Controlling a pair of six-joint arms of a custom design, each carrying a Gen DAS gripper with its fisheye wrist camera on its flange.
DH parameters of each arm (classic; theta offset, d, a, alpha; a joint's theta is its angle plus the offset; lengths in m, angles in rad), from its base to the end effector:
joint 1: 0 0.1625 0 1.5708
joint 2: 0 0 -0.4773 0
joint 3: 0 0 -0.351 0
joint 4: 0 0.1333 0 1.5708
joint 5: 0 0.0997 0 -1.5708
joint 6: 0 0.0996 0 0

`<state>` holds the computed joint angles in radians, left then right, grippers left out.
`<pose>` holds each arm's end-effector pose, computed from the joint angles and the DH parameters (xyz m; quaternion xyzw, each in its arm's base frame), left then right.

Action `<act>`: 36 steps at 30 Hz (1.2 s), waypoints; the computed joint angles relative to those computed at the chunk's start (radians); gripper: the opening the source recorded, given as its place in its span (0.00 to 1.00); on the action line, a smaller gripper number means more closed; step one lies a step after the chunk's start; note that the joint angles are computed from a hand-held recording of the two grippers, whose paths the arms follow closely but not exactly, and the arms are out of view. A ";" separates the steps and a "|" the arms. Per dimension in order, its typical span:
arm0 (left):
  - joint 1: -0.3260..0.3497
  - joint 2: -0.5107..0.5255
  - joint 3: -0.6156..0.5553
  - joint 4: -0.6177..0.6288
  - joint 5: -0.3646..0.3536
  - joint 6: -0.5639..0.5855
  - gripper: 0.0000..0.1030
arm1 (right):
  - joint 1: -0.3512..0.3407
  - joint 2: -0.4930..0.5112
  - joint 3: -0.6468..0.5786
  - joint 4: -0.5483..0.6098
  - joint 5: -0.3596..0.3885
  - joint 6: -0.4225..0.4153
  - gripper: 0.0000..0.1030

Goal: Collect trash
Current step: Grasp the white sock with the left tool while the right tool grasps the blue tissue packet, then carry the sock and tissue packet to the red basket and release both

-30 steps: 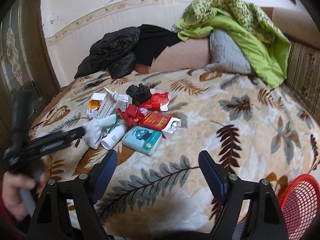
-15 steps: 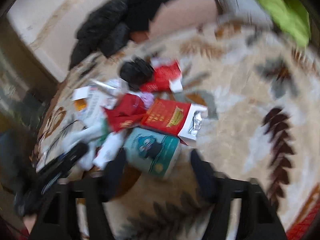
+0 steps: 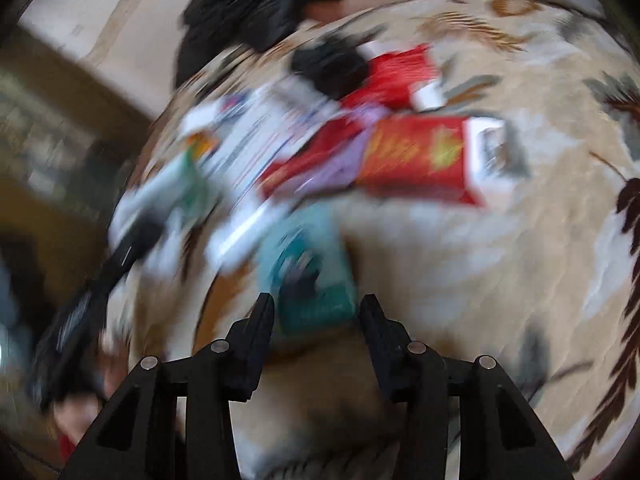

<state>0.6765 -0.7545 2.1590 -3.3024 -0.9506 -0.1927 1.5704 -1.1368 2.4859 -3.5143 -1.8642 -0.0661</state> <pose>-0.2907 -0.4786 0.0985 0.2762 0.8994 -0.2884 0.1775 0.1043 -0.4139 0.2300 -0.0117 -0.9468 0.2849 0.1493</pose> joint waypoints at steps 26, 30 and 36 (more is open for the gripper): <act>-0.008 -0.015 0.025 -0.033 -0.001 0.005 0.27 | 0.153 0.186 -0.042 -0.312 -0.343 -0.174 0.37; -0.022 -0.011 0.033 -0.042 -0.025 0.021 0.27 | 0.148 0.157 0.001 -0.408 -0.317 -0.132 0.37; -0.063 -0.003 0.058 -0.049 -0.064 0.033 0.27 | 0.135 0.085 0.115 -0.546 -0.247 -0.060 0.37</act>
<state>0.6133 -0.7571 2.2175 -3.3511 -1.0146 -0.1593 1.7051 -1.0518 2.6007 -4.0608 -2.1110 -0.1264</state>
